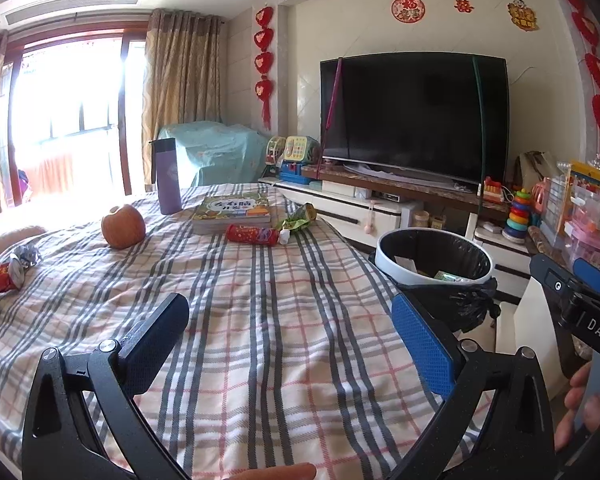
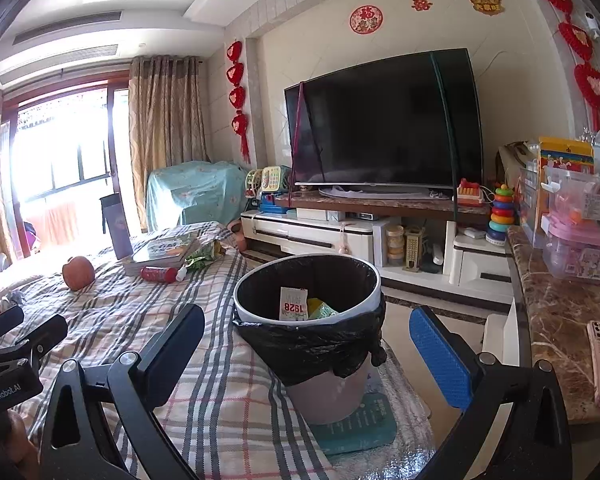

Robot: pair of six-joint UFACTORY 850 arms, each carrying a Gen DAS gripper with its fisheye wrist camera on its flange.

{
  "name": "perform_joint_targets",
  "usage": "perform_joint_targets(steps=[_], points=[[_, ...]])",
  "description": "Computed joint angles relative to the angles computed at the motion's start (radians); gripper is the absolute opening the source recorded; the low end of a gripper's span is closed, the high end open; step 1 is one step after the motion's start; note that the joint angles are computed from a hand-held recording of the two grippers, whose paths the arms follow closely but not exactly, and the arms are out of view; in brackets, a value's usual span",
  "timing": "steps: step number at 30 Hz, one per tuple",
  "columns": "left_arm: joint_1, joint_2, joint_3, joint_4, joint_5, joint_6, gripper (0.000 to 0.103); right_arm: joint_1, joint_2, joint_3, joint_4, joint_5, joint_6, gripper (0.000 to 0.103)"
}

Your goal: Collect trash

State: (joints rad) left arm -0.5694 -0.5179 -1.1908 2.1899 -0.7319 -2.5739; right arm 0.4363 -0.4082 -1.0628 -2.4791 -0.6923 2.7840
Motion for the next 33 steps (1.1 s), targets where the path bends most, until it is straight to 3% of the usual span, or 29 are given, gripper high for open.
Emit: perform_joint_targets(steps=[33], points=[[-0.007, 0.0, 0.003, 0.0, -0.007, 0.005, 0.103, -0.001, 0.01, 0.005, -0.043, 0.017, 0.042, 0.103]])
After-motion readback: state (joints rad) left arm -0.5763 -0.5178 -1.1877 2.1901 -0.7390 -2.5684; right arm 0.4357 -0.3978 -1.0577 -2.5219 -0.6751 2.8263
